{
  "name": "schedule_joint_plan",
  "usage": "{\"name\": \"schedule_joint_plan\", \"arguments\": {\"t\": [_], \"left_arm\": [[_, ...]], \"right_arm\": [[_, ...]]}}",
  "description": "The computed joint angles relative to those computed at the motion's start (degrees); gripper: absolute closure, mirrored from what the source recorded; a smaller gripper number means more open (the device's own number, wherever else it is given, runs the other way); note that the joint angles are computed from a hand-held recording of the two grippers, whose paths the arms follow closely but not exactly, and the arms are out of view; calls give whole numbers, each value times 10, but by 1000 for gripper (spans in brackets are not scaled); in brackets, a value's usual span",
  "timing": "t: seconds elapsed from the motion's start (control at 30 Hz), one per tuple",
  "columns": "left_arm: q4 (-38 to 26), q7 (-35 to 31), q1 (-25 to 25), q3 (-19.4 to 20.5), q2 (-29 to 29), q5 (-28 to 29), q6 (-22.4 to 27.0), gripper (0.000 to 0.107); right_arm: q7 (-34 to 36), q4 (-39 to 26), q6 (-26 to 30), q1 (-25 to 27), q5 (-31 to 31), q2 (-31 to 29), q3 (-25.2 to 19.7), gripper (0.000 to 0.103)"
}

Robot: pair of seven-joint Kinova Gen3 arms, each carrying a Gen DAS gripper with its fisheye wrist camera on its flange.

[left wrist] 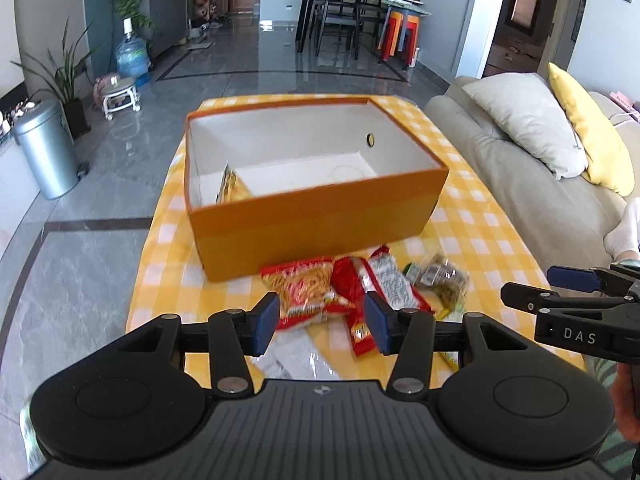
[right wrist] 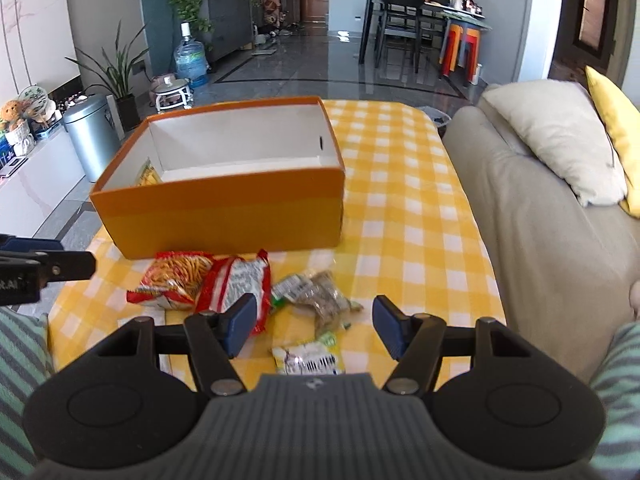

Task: Organize snacks
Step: 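Move the left gripper to the white packet while the right moves to the yellow America bag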

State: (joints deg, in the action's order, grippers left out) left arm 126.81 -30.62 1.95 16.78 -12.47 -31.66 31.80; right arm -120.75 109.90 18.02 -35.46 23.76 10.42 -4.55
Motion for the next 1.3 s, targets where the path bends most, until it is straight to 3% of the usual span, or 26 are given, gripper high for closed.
{"name": "schedule_joint_plan", "arguments": {"t": [0.3, 0.5, 0.57, 0.83, 1.13, 1.3], "left_arm": [[-1, -55, 36, -42, 36, 104, 30, 50], [-4, -93, 41, -81, 60, 165, 36, 50], [-10, -95, 39, -88, 74, 175, 39, 40], [-41, -98, 37, -121, 141, 227, 51, 34], [-45, -60, 55, -140, 185, 217, 32, 31], [-53, -13, 79, -146, 198, 177, 34, 24]], "right_arm": [[76, 25, 4, 26, -42, 11, -30, 41], [103, 18, 10, 18, -53, 37, -18, 41], [129, 11, 13, 29, -70, 49, -26, 41], [134, -8, -1, -11, -52, 89, 17, 33], [175, -28, -9, 10, -87, 124, 10, 33], [206, -37, -6, 27, -114, 138, -3, 33]]}}
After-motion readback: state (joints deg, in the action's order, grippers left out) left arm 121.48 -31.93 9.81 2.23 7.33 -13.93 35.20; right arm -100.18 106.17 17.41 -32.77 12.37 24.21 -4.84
